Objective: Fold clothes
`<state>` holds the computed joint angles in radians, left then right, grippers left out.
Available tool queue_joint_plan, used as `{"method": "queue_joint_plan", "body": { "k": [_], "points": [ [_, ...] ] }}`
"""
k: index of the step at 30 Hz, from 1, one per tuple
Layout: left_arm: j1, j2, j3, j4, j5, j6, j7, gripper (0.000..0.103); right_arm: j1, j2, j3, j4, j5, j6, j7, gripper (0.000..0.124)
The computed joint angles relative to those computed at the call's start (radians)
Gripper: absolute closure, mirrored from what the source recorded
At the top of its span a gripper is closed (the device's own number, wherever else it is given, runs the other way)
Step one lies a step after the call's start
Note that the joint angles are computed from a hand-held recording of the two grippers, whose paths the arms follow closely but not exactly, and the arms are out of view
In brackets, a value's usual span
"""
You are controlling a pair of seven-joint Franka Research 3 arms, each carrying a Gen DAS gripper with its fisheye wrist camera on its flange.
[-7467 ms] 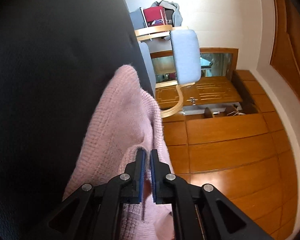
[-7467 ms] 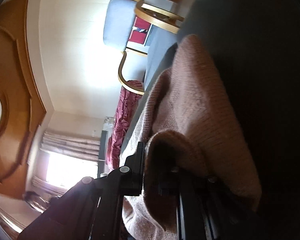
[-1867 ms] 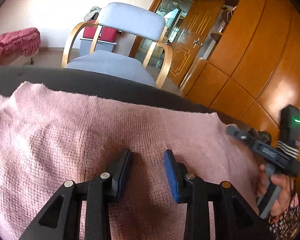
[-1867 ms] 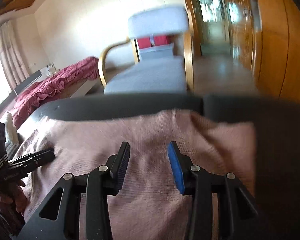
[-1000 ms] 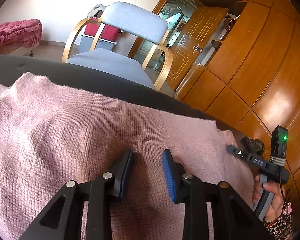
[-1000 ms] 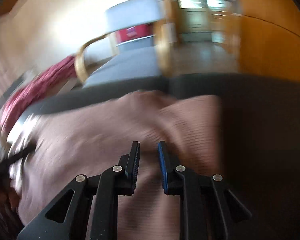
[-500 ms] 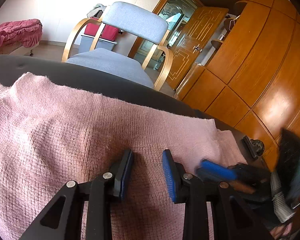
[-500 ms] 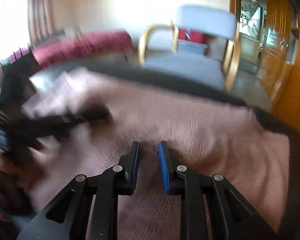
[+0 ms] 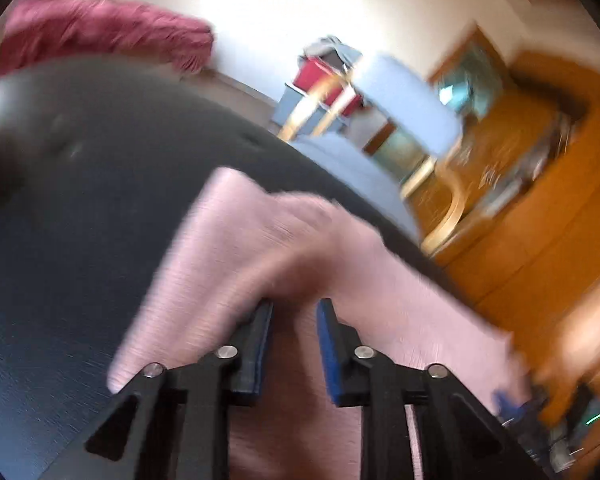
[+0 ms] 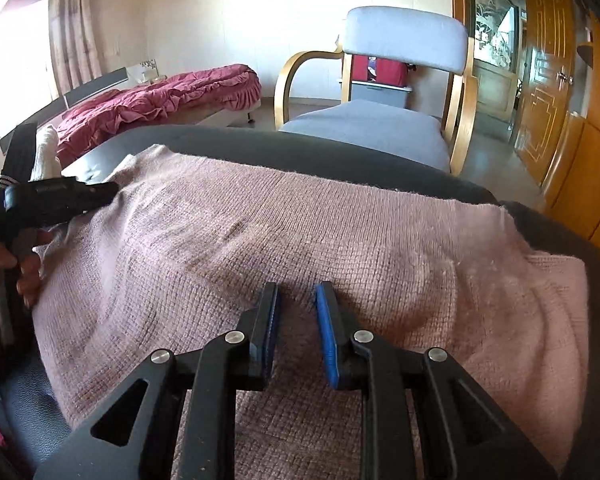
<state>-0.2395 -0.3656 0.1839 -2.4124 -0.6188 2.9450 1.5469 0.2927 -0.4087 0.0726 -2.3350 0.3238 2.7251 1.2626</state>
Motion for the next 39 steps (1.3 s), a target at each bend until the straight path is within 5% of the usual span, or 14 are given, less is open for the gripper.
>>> {"method": "queue_joint_plan", "body": {
  "k": [3, 7, 14, 19, 25, 30, 39],
  "points": [
    [-0.019, -0.029, 0.016, -0.028, -0.022, 0.035, 0.019, 0.075, -0.002, 0.0, 0.003, 0.0, -0.006, 0.001, 0.004, 0.103],
    [0.102, -0.075, -0.132, -0.066, 0.192, 0.062, -0.128, 0.069, 0.008, -0.012, -0.008, -0.006, 0.011, 0.014, -0.007, 0.102],
    [-0.184, -0.084, -0.01, -0.029, 0.221, 0.027, 0.04, 0.069, 0.098, -0.063, -0.049, -0.005, 0.143, 0.006, -0.091, 0.102],
    [-0.064, 0.017, -0.159, 0.057, 0.362, -0.131, -0.026, 0.068, 0.039, 0.004, 0.049, 0.042, 0.014, -0.038, -0.022, 0.106],
    [-0.097, 0.024, -0.118, 0.064, 0.18, -0.144, 0.088, 0.066, 0.036, 0.018, 0.056, 0.034, -0.054, -0.051, 0.017, 0.106],
    [-0.048, -0.075, -0.133, -0.009, 0.181, -0.17, 0.102, 0.066, 0.103, -0.096, -0.006, -0.037, 0.069, -0.003, -0.023, 0.106],
    [0.027, -0.233, -0.135, -0.159, 0.272, -0.188, -0.03, 0.071, 0.153, -0.167, -0.006, -0.093, 0.149, -0.202, -0.045, 0.106]
  ]
}}
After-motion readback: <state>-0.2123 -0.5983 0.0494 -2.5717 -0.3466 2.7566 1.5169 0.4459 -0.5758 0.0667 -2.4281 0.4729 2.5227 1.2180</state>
